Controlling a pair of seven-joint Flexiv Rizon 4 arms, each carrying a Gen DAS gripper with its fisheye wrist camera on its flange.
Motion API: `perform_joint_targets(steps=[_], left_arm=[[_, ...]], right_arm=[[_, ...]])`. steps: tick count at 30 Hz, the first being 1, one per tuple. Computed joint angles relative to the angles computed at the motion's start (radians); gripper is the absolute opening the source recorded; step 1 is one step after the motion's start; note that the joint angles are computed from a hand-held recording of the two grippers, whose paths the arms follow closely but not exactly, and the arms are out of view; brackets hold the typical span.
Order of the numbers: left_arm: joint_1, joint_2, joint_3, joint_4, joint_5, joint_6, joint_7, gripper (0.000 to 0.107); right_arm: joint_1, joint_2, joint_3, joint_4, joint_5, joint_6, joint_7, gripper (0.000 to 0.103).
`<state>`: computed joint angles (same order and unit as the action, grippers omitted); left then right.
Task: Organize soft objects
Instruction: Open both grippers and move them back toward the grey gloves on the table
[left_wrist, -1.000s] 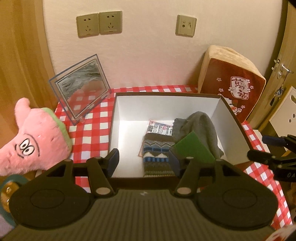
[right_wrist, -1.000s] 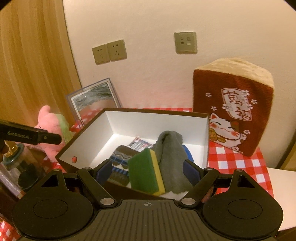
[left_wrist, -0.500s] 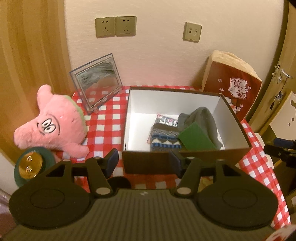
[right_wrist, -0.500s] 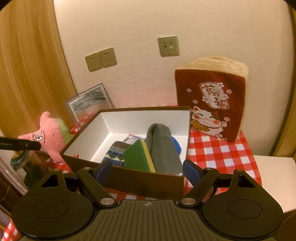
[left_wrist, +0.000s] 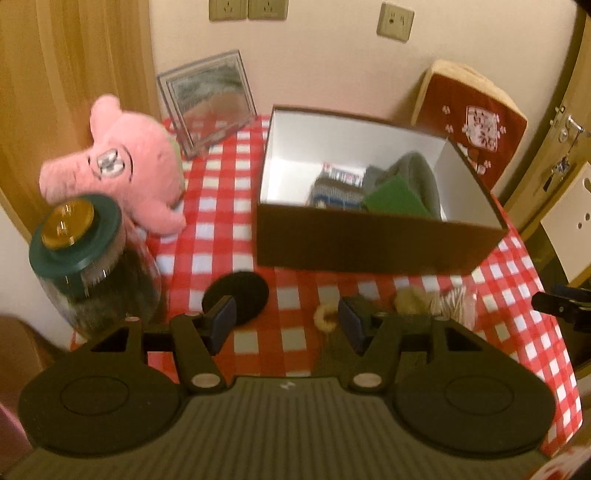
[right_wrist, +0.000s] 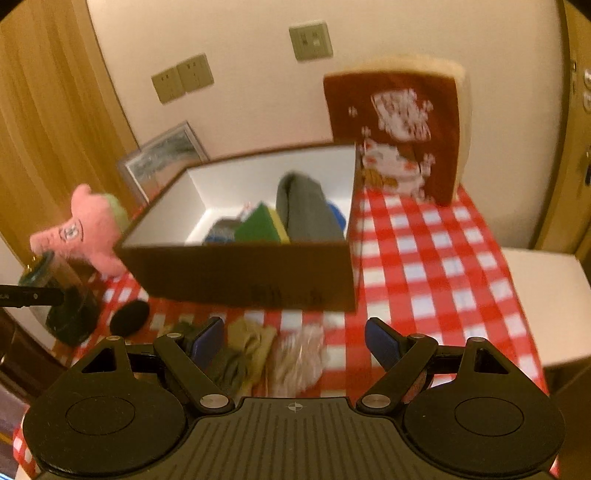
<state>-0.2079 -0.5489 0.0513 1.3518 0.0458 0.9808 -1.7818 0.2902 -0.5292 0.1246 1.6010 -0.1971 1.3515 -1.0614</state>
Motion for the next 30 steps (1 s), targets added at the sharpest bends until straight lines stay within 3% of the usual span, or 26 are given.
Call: perform_joint_targets(steps=[12,27,30], left_arm=[[0.000,0.025,-0.026,0.103,-0.034,-0.047,0.017,0.059],[-0.014,-0.007,-0.019,0.123,-0.018,-0.052,0.016,0.058],[-0.011,-0.023,-0.020,0.118,-0.022,-0.046,0.015,0.057]], right_arm=[[-0.010,0.020,0.056,0.054,0.063,-0.078,-0.023,0.083],[-0.043,-0.090,0.208,-0.078,0.284,-0.167,-0.220,0.082],[-0.037,-0.111,0.214,-0.104,0.314,-0.176,-0.238,0.076]])
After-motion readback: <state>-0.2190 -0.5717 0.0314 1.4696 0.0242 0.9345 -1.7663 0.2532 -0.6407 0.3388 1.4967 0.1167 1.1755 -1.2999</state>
